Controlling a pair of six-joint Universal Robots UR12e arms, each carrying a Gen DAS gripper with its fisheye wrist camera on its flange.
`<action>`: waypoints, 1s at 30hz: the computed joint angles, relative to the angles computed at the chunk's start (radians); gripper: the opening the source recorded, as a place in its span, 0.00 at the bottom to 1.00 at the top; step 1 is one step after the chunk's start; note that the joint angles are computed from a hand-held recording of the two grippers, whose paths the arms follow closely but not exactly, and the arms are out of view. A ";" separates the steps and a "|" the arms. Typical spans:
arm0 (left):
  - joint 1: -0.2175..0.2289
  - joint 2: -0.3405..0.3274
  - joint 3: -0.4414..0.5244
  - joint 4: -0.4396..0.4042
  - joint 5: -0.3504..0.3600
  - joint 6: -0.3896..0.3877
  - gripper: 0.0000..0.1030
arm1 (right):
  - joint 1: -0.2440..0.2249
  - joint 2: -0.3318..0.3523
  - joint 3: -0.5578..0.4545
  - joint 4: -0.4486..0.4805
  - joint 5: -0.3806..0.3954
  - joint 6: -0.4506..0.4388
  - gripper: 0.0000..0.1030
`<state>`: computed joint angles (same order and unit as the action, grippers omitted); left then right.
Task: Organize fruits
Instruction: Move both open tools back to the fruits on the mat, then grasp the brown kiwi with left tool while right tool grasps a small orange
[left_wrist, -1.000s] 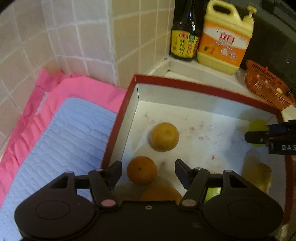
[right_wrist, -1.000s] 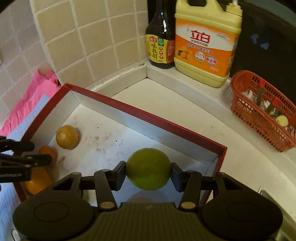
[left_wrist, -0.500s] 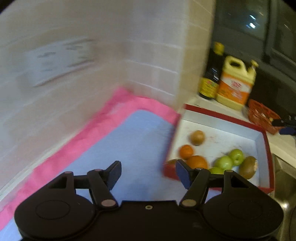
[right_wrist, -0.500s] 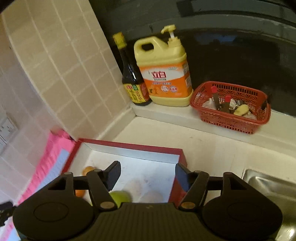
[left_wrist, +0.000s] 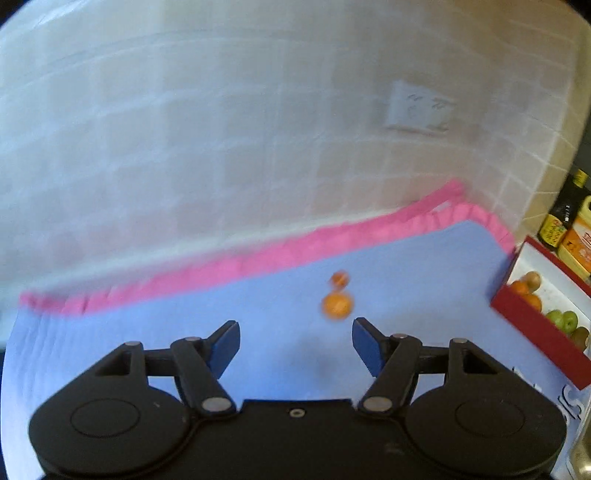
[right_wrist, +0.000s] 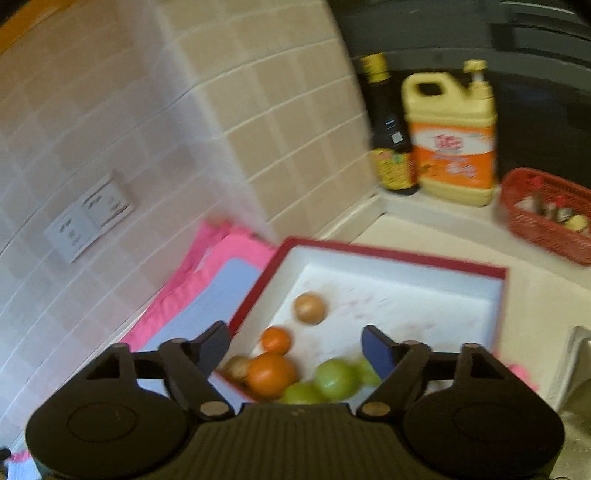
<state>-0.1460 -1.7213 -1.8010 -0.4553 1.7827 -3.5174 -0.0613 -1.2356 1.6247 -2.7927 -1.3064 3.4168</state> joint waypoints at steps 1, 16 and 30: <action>0.006 0.017 -0.022 -0.012 -0.012 -0.026 0.78 | 0.009 0.004 -0.006 0.019 0.011 -0.009 0.84; -0.007 -0.011 -0.101 0.042 -0.179 -0.057 0.78 | 0.157 0.061 -0.072 0.234 0.164 -0.136 0.96; -0.049 -0.126 -0.012 -0.013 -0.205 0.130 0.78 | 0.264 0.134 -0.147 0.352 0.182 -0.211 0.70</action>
